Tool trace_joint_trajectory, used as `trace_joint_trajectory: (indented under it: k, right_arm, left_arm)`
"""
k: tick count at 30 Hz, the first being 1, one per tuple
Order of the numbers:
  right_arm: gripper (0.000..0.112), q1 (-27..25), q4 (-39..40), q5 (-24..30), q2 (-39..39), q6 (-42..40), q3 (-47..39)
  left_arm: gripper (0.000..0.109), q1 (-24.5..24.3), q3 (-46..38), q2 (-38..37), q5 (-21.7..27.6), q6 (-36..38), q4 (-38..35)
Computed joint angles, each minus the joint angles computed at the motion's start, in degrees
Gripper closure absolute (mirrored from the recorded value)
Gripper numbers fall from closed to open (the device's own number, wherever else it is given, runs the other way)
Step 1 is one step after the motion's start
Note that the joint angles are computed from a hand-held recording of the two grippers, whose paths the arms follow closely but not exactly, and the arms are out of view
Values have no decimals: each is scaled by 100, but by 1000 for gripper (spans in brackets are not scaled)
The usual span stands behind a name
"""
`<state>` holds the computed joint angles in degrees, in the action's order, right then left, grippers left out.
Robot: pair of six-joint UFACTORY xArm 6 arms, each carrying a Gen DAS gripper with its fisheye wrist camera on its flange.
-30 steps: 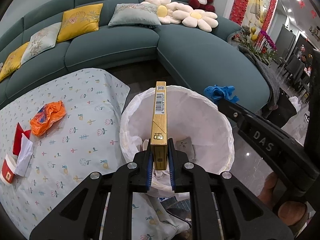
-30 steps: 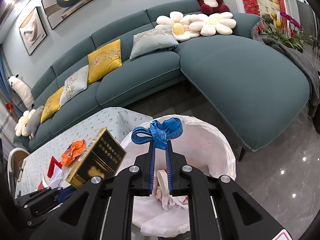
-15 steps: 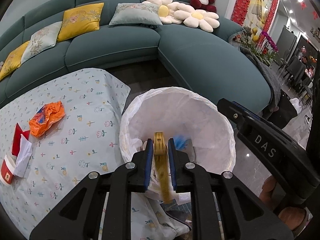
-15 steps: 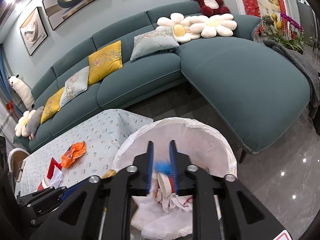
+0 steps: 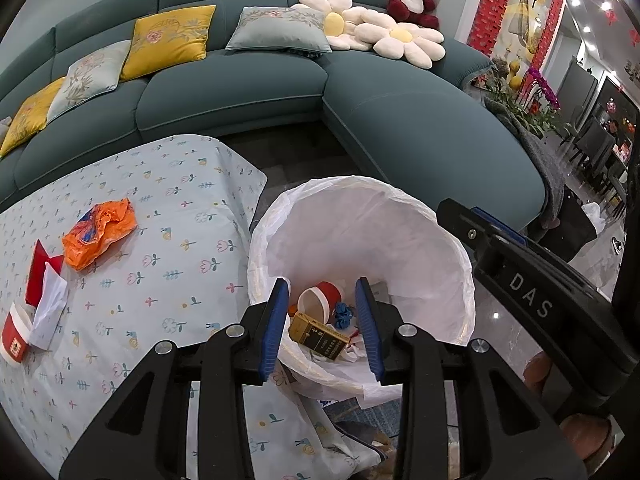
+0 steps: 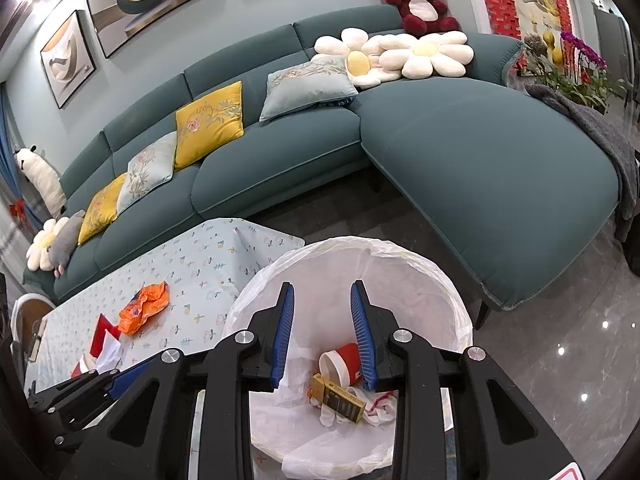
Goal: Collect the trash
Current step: 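Move both tools back to the table toward the second paper cup and white paper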
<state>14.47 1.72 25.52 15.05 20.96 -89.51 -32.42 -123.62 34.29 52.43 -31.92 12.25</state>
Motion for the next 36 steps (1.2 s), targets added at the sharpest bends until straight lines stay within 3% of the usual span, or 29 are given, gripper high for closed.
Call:
trace_joint_trajectory:
  k: [7,10,19,25,29,36]
  right_arm:
    - [81,49,-136,100,39,13,-65]
    - [74,100,-315,137,31,81,-71]
    - [70,481,-828,460,124,-29,-215]
    - [66,953,-1160,852,326,-199,-584]
    - [66,1304,-1111,1315,684,-375,-1213]
    - [65,1854,-634,2070,1639,-479,-2742]
  left_arm:
    - [75,40,449,-295,-139,-182,147]
    - [75,95,738,-490,-225,-325,242]
    - [75,448,2438,-1650,-674,-900,623]
    - [64,850,3586,-2505,-793,-1397,1007]
    - [42,1186,4243,-3050,-742,-1836,1400]
    - [28,1907,5213,-3844,-618,-1908,1685]
